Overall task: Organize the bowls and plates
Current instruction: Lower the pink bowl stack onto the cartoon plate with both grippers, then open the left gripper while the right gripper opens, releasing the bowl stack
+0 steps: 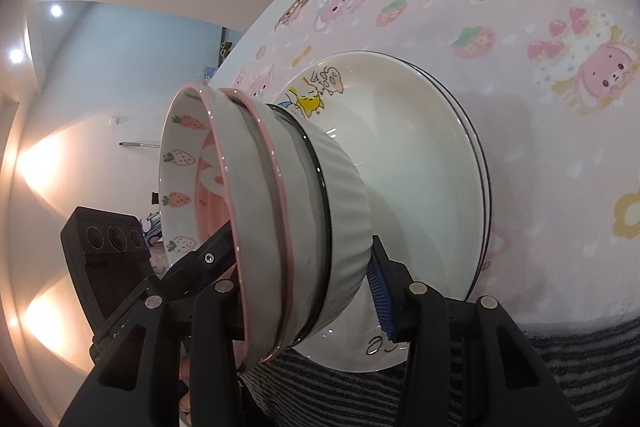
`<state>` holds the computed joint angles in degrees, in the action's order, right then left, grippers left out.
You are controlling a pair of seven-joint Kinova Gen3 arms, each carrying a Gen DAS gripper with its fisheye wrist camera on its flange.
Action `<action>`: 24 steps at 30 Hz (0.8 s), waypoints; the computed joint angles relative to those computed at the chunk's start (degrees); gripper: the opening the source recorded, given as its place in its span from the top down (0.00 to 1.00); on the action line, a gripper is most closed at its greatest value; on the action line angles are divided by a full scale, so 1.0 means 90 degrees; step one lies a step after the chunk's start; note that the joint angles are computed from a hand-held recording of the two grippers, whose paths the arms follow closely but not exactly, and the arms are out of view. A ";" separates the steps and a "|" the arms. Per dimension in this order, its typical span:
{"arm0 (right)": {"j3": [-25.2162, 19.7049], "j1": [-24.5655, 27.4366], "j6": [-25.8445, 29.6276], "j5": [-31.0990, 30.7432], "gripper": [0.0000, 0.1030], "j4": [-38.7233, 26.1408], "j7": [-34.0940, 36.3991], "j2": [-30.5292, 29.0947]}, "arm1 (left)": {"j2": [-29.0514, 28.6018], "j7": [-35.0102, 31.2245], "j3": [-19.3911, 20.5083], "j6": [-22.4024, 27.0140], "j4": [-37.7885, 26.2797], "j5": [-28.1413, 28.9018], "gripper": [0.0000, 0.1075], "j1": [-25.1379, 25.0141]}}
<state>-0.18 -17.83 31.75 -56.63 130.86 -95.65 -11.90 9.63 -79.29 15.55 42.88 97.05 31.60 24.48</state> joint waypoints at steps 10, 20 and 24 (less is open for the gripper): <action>-0.0557 -0.0035 0.0041 0.1726 0.53 -0.0402 -0.1648 -0.0088 | 0.0098 0.0883 0.2069 -0.0192 0.0016 -0.1124 0.60 -0.1568; -0.1931 0.0786 0.0328 0.3826 0.46 -0.0863 -0.3259 -0.0306 | -0.0417 0.2241 0.1921 -0.0191 -0.0141 -0.3567 0.64 -0.0644; -0.2861 0.1452 0.0646 0.4861 0.39 -0.1087 -0.4213 -0.0678 | -0.0682 0.3005 0.1060 -0.0232 -0.0171 -0.4602 0.63 0.0536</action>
<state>-25.92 -4.76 37.56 -12.89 121.08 -133.57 -18.01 3.50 -52.25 25.09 40.80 95.51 -9.82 29.30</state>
